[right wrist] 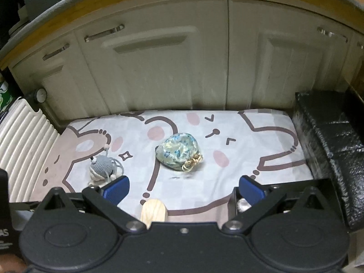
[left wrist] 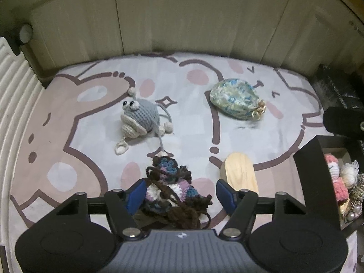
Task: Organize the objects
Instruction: 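Grasp the crocheted pouch with the left tool while the right tool grasps the wooden block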
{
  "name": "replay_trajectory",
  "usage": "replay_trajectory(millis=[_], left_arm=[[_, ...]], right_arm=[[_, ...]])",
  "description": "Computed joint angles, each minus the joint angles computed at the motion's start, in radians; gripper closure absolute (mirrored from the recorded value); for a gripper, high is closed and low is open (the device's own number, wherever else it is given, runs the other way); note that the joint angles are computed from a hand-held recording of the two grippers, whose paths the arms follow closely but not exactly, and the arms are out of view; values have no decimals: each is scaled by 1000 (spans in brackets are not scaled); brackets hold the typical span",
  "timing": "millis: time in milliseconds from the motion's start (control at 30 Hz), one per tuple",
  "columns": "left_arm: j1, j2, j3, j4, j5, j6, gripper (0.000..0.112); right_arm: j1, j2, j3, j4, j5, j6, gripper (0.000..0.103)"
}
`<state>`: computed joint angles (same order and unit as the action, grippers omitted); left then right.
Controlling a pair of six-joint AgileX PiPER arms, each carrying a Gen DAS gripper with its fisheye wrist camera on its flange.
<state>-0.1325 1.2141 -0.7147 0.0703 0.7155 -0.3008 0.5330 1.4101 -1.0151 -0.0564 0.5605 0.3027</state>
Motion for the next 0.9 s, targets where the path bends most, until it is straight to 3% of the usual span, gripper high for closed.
replay_trajectory(millis=[300,433,633,900], left_arm=[[-9,90,9,27,-61,-24,49],[-59,123,21,169,-61,-125,49],[-6,130,37,176,-63,-107,48],[86,95,42,21,-76,40,45]], right_arm=[[-55,96,-28,217,34,-214,0],[-78,131,-35,317,48,-286,4],[-47,187,-53,266,61,-230,14],[-3,267,-91,235,96,-184,30]])
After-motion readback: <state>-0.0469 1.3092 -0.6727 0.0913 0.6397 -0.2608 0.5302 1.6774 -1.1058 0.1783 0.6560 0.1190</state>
